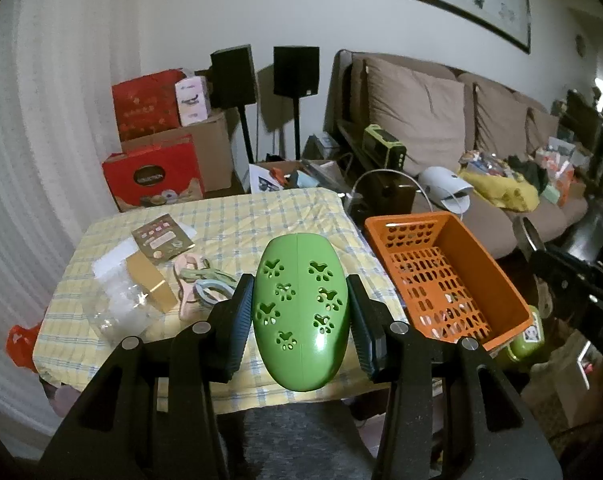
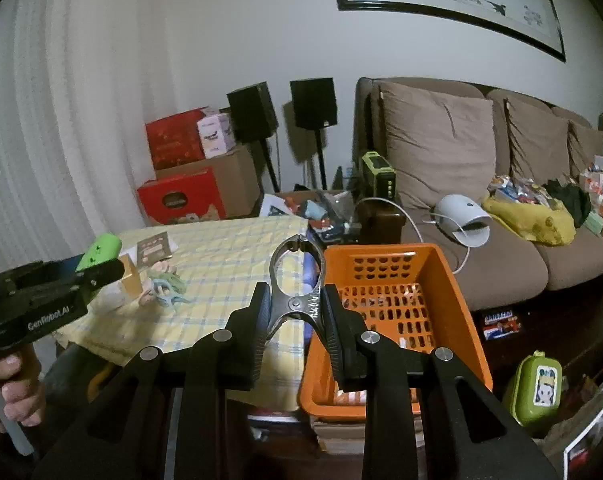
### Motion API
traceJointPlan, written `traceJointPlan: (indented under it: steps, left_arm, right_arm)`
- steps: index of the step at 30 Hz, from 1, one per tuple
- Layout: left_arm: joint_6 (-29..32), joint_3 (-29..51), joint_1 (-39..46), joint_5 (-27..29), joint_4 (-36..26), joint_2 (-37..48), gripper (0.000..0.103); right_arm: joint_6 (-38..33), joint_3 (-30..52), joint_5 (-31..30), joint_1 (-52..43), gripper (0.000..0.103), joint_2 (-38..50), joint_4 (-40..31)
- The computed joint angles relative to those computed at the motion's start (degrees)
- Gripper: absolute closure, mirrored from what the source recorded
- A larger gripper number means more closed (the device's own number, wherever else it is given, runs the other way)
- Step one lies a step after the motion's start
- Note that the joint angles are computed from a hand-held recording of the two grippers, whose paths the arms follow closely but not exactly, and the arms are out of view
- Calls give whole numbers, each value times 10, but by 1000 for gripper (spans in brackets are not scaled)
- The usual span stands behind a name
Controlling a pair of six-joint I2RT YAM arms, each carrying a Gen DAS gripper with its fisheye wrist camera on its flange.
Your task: Organize objects
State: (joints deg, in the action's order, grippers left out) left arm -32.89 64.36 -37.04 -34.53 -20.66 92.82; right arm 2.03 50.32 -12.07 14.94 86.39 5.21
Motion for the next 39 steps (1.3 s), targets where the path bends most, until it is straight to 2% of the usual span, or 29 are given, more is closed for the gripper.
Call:
traceJointPlan:
  steps: [16,39]
  left_arm:
    - [14,37,-1,29,19,40,61]
    - [28,78,-15,37,22,69,61]
  right_arm:
    - [13,18,-38,-55,77,12,-17]
    - [15,43,-23,-63,77,42,-40]
